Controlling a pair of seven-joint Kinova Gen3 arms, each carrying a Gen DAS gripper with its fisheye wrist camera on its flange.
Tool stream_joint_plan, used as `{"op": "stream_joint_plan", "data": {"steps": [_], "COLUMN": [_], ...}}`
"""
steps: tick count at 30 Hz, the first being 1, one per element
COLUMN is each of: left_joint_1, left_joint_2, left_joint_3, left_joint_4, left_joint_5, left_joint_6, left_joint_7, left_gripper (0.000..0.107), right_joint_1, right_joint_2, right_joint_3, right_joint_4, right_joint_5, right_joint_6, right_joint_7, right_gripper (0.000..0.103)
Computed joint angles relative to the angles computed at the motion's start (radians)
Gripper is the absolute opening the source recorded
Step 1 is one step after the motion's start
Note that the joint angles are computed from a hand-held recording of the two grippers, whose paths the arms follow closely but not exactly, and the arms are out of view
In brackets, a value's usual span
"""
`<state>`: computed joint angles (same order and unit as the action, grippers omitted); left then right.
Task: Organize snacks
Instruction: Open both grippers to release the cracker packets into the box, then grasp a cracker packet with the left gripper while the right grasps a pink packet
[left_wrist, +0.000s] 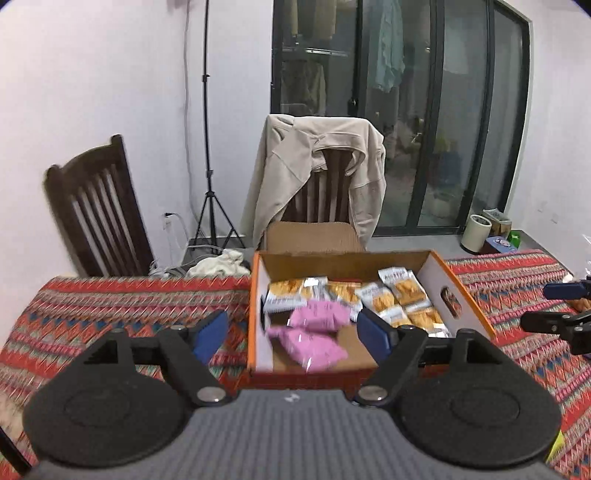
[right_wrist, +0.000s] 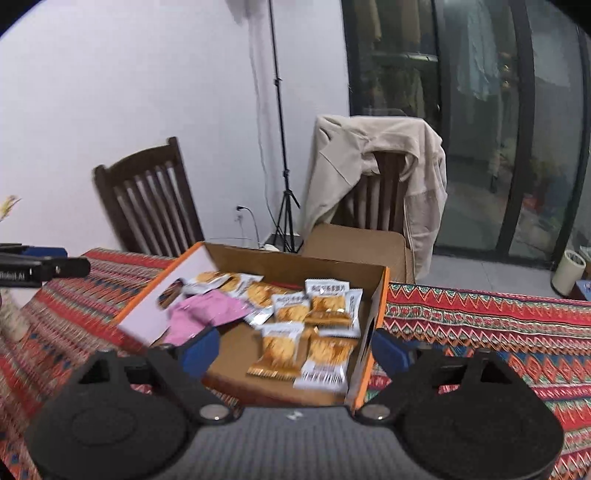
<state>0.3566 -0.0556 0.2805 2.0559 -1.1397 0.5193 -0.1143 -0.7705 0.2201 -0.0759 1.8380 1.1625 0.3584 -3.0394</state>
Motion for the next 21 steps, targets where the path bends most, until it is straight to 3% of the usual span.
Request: {"op": "stream_joint_plan", "data": {"steps": [2,4,7,11,13,17,21], "left_joint_1": [0.021,0.020,-0.014,-0.033,-0.009,-0.027,-0.037], "left_joint_2": [-0.048,-0.099,-0.181,-0.328,-0.389,-0.519,-0.602], "left_joint_3": [0.034,0.114,0.253,0.438,0.530,0.716,0.901], "left_joint_4": [0.045,0.106,0.191,0.282,0.309,0.325,0.298], "left_joint_5": [0.002,-0.004,0.031,0.131,0.166,0.321,0.484], "left_joint_6": [0.042,0.091,0.124,0.170,0.235,0.309,0.426], "left_joint_7": [0.041,0.109,0.182,0.272,0.336,0.336,0.335], "left_gripper": [0.082,0.083,0.085,0.087,0.090,0.096,0.096], "right_joint_1": [-0.013,-0.052,-0.185,-0.370,-0.422,-0.478,-0.521], "right_joint_2": [-0.053,-0.094,-0.163,-0.243,-0.266,-0.254,-0.207], "right_joint_3": [-0.030,-0.052,-0.037,-0.068,-0.136,-0.321,-0.507], "right_joint_4": [0.061,0.117,0.213,0.333,0.388,0.479,0.491], "right_joint_5": [0.061,0.138,0.237,0.276,0.295,0.345,0.246], "right_joint_6": [0.016,0.056,0.139,0.298,0.379,0.541,0.704], "right_joint_7": [-0.062,-0.143,-0.263,-0.426,-0.505,-0.655,-0.702], "right_gripper": [0.090,0.090,0.090,0.090,0.091,0.091,0.096]}}
